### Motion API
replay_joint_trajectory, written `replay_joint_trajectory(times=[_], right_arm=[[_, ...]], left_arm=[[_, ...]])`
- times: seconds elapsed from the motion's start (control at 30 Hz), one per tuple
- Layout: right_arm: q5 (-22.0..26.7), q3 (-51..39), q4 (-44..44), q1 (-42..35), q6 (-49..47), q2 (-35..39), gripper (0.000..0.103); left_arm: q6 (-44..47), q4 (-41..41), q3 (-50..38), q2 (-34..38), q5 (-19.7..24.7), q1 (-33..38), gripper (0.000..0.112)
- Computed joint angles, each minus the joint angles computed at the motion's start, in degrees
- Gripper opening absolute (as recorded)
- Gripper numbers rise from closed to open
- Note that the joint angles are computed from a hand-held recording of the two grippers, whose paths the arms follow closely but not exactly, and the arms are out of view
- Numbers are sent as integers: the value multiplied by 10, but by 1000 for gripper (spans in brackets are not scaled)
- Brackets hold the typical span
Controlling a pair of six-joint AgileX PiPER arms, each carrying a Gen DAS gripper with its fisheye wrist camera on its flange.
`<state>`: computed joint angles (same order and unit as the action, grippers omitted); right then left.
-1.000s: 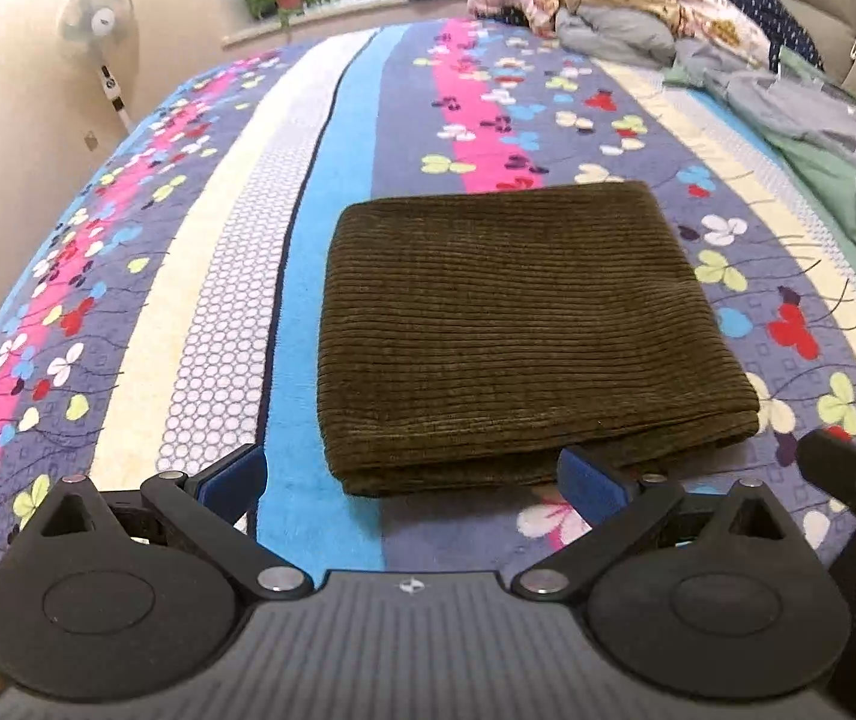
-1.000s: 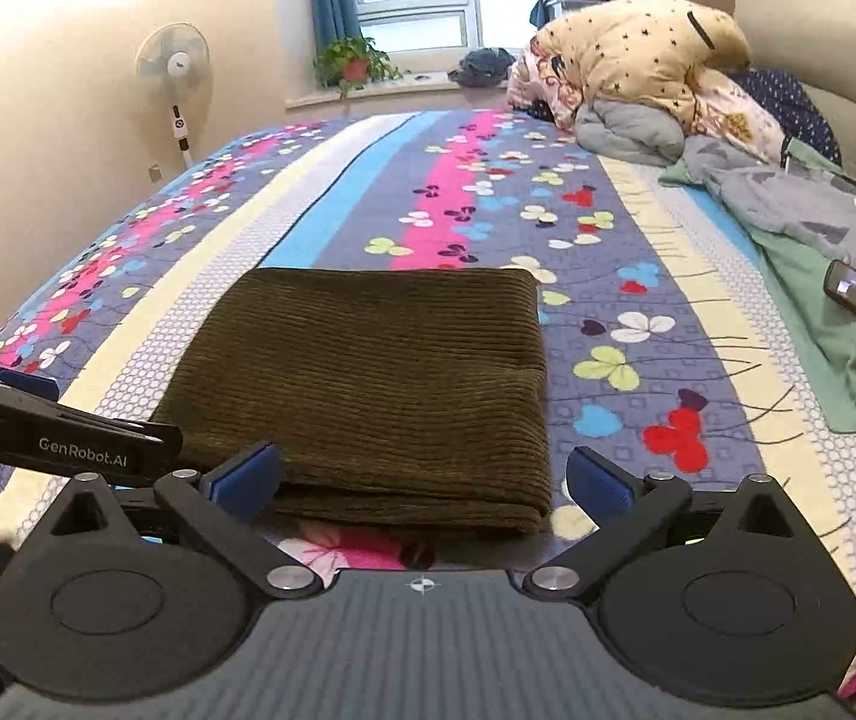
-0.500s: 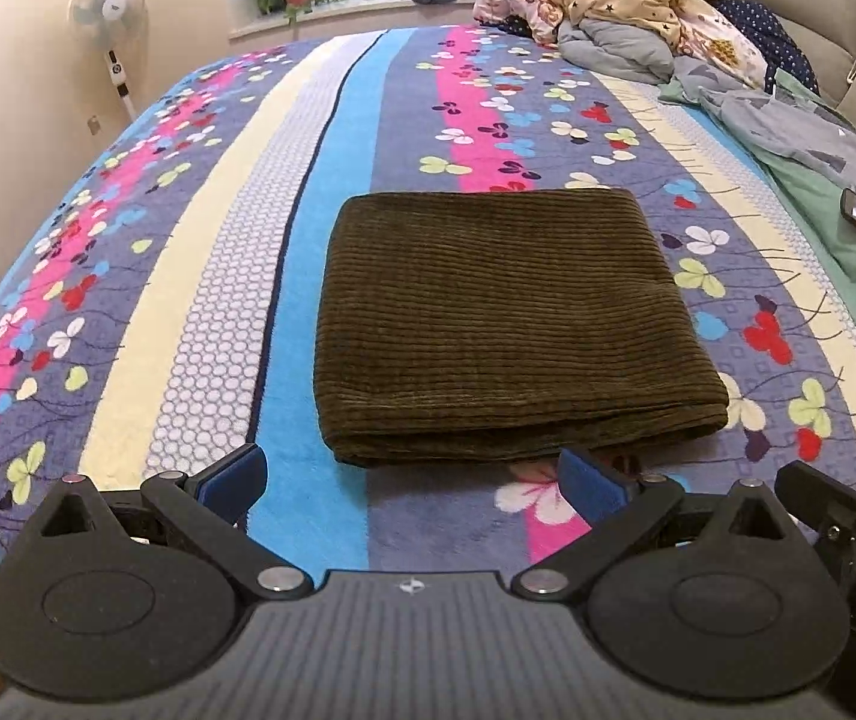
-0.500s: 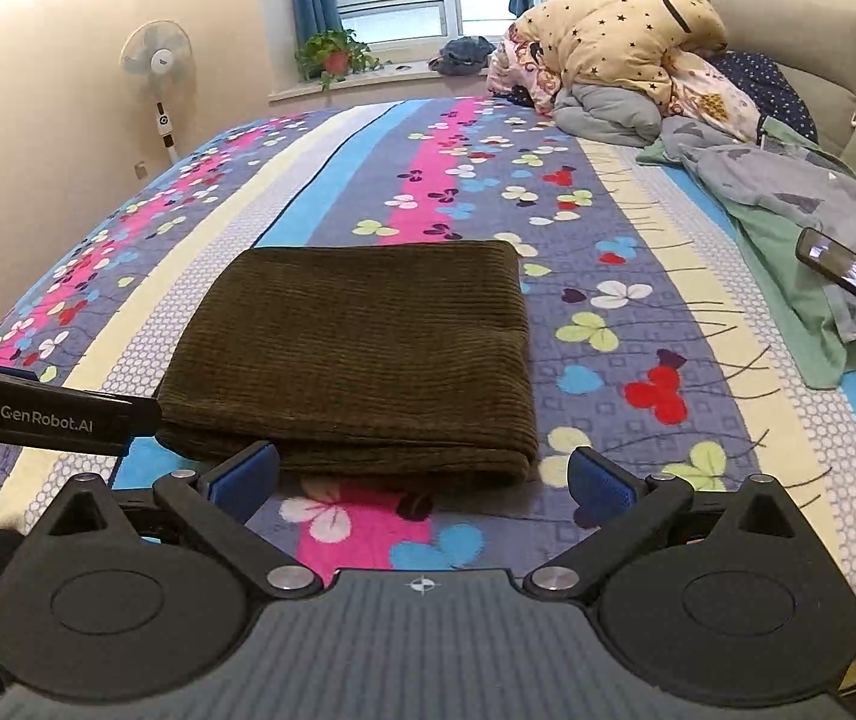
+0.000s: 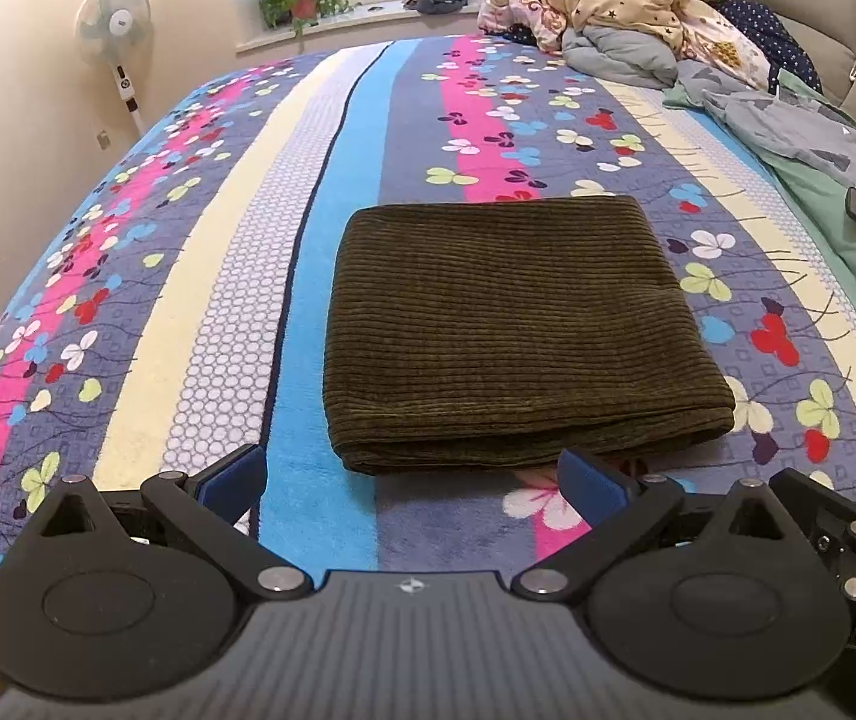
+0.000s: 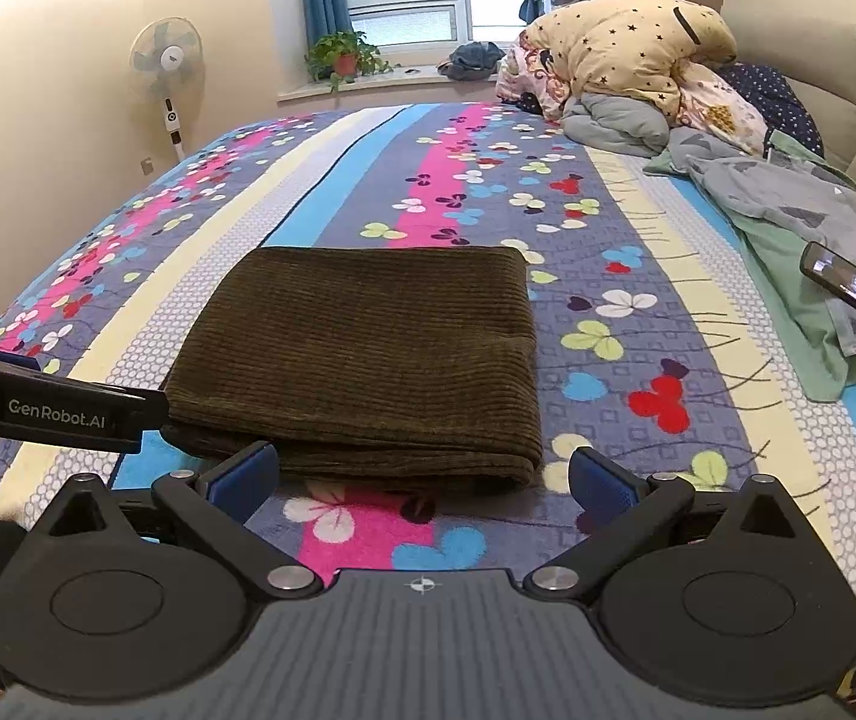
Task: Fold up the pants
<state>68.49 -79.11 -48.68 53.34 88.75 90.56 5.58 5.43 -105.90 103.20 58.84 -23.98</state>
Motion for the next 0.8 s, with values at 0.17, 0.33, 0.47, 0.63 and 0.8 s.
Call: replay_joint_trajectory(times=[0.17,0.33,0.47,0.63,0.8], right_arm=[[-1,1,1,-1,-2,-2,102],[-1,-1,1,-1,-2,1,102],[-1,-1,0,-2,-5,1,102],[-4,0,0,-3,-9,0,102],[-7,0,2,-6,-15,-1,102]], left_arm=[[-2,-3,5,-2,-3,3,103],[-8,11,12,-4,-10,-3,103],[-2,4,6,-1,-2,-2,103],[0,-2,0,1,5,0,103],[0,-8,-4,2,15,1,103]])
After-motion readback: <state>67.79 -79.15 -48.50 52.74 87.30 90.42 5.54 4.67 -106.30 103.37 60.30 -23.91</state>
